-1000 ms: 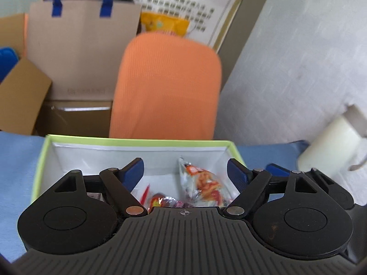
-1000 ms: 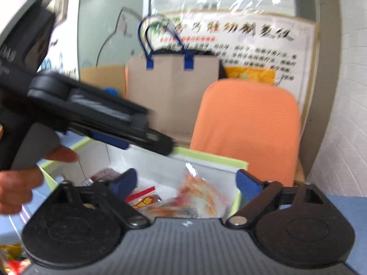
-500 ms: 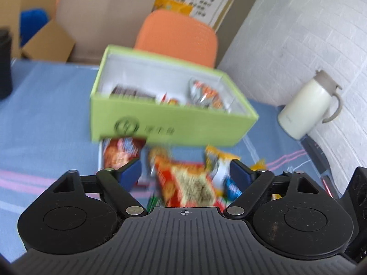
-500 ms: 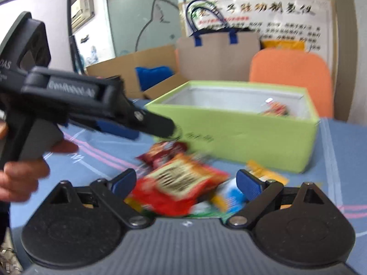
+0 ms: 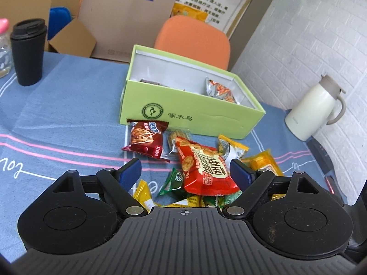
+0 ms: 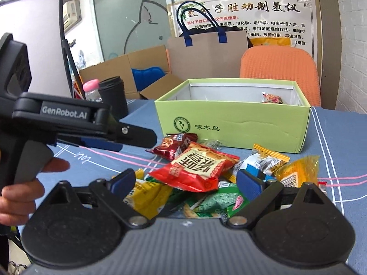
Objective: Organize snacks
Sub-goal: 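Grasp the red cookie packet with the left gripper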
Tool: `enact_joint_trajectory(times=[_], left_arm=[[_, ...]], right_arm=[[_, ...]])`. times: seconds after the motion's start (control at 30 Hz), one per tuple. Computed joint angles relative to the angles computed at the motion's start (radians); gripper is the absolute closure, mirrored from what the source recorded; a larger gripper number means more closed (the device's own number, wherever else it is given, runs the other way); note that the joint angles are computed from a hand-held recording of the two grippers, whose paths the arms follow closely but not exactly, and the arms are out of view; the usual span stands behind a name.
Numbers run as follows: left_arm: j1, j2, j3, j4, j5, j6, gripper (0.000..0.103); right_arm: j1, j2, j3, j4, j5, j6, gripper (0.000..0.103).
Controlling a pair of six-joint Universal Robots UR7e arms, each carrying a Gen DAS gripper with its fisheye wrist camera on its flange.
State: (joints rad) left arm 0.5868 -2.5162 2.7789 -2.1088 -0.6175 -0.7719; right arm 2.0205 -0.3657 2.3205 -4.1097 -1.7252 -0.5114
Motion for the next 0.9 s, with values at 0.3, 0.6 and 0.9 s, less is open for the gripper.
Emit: enact_joint_trajectory(times=[0.3, 0.6, 0.9], left_arm=[[0.019, 0.037, 0.005, -0.054, -0.01, 0.04, 0.03], [0.281, 0.398, -0.024, -0.626, -0.239, 0.325, 0.031], [0.461, 0.662, -0.138, -0.793, -0.42, 0.487, 0.038]], right_arm=[[-0.007, 0.014, -0.022, 0.022, 0.019, 0.02, 0.01], [-0.044, 0.025, -0.068, 0.085, 0.074, 0.017, 0.01], [-0.071, 0.03, -0.128, 0.184, 0.06, 0.024, 0.01]])
